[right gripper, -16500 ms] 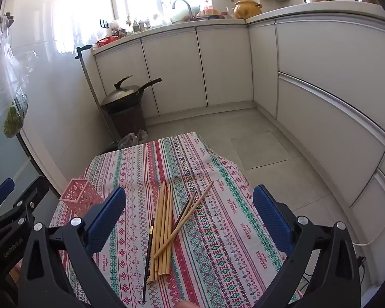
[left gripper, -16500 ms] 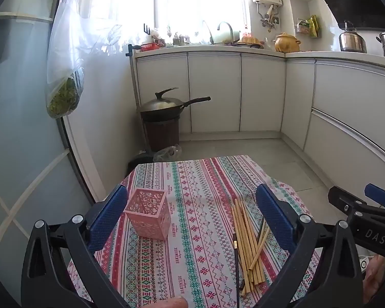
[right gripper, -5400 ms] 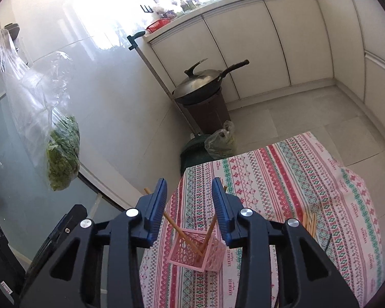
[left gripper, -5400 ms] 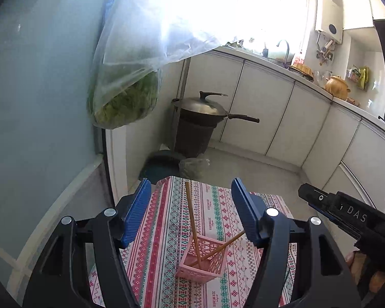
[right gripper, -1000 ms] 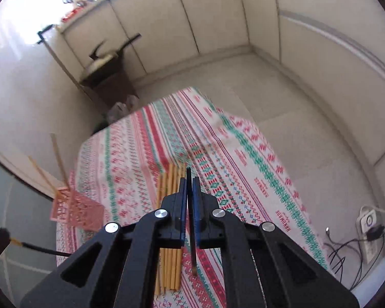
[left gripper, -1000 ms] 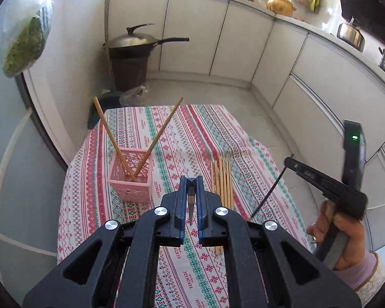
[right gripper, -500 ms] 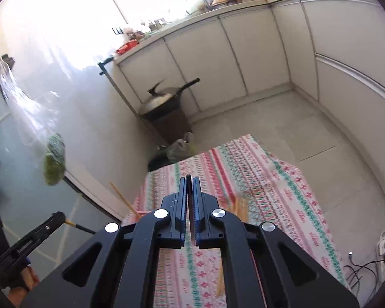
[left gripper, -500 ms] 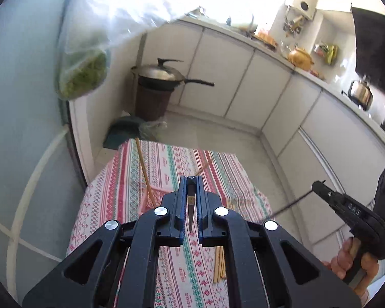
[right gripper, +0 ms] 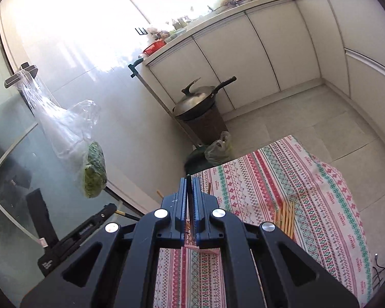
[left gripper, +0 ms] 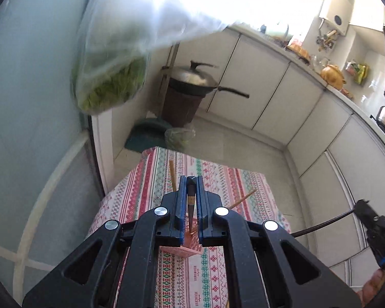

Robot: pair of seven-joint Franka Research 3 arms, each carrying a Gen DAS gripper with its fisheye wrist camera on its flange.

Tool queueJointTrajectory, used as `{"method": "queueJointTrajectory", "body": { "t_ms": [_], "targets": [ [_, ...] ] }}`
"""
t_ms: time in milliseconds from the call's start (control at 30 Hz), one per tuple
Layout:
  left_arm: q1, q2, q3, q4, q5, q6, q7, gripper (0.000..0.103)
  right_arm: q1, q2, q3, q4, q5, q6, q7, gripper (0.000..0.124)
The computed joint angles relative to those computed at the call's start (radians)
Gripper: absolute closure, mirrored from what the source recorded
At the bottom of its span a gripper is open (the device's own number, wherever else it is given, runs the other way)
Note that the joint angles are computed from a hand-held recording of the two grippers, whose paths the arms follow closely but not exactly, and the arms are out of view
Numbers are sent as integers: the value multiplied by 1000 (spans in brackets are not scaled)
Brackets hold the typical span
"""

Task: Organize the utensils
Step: 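Carry the held chopsticks to the pink holder and insert them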

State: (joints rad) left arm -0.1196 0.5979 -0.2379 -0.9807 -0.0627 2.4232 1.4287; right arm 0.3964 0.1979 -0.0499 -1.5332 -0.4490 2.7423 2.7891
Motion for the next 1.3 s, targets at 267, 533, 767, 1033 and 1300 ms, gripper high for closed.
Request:
{"method": "queueJointTrajectory", "body": {
  "t_ms": [267,533,767,1033,1300],
  "targets": [
    [2,127,-1,168,-24,-117,-8,84,2,110,-10,129,103,-18,-68,119],
    [35,-7,12,-52,-18,14,-22,76,31,179,-42,214,152,-44,-93,119],
    [41,-97,31,-200,34,80,-58,70,46,248,-62,298,175,-88,-101,119],
    [48,-100,28,-204,48,75,-40,68,48,356,-69,421,214,-169,-117,119],
    [58,-104,9,-216,17,97,-18,68,66,431,-83,500,233,-219,-150,116]
  ]
}}
